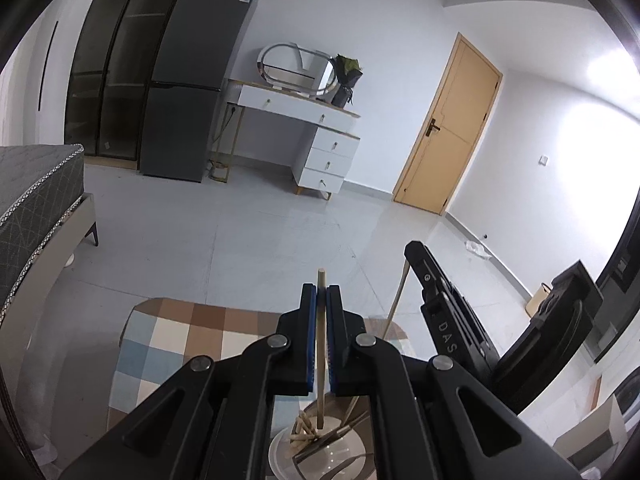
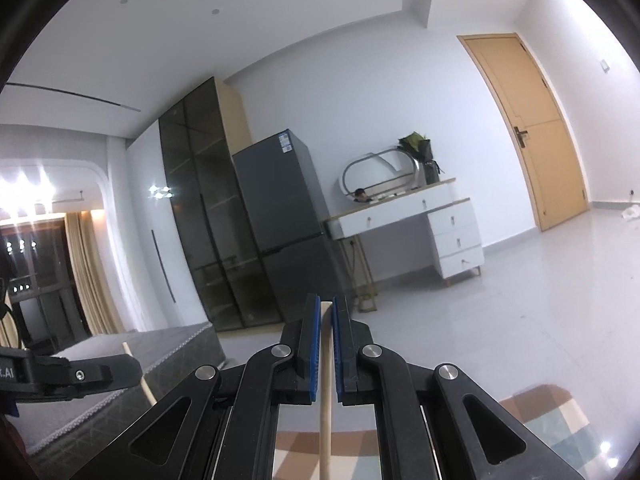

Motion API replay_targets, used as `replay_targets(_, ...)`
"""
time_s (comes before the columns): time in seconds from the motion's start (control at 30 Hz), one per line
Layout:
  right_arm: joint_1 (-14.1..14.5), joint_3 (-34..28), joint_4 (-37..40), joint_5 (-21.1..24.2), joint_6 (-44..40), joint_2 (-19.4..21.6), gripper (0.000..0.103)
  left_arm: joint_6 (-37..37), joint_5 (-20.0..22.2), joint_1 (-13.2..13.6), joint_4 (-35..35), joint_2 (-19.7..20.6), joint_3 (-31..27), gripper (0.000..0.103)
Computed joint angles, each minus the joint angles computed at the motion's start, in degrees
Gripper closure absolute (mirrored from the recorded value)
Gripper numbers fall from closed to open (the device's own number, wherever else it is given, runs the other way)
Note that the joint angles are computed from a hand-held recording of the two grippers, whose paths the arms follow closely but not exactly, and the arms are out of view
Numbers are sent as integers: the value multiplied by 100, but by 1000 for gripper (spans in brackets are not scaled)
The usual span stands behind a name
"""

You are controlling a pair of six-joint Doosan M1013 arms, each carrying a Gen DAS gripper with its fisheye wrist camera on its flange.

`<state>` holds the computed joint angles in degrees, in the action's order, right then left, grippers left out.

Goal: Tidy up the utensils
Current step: 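Lower the chopstick into the holder and open the left tool, then lower the chopstick into the holder and open the right tool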

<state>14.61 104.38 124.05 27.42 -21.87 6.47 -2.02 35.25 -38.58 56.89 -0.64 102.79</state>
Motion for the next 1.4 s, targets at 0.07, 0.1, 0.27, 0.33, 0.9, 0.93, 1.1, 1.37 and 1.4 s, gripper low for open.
replay_targets(0.07,-20,-10,-183,-1,170,-5,98,92,17,3,-94,18,-18,103)
replay_targets(0.1,-43,-2,-340,39,272,-16,98,117,21,3,-127,18,-19,103)
replay_targets(0.27,-151,48,-1192,312,690,-86,98,214,88,-5,-270,7,-28,103)
replay_targets(0.33,-199,97,-1502,470,680,-136,98,191,87,-10,-254,0,-11,103)
replay_targets(0.9,-357,171,-3503,1049,1689,-406,97,432,590,-174,-670,15,-39,102)
replay_targets(0.93,-360,181,-3583,1065,1744,-423,97,490,583,-175,-724,13,-47,102)
replay_targets(1.1,-344,188,-4329,1122,2339,-503,95,836,619,-176,-1173,28,-116,102)
replay_targets(1.37,-394,264,-5497,1128,3536,-722,65,2332,918,-11,-3046,138,-305,102)
replay_targets(1.4,-445,309,-5616,1154,3736,-792,63,2318,1040,-30,-3088,142,-312,102)
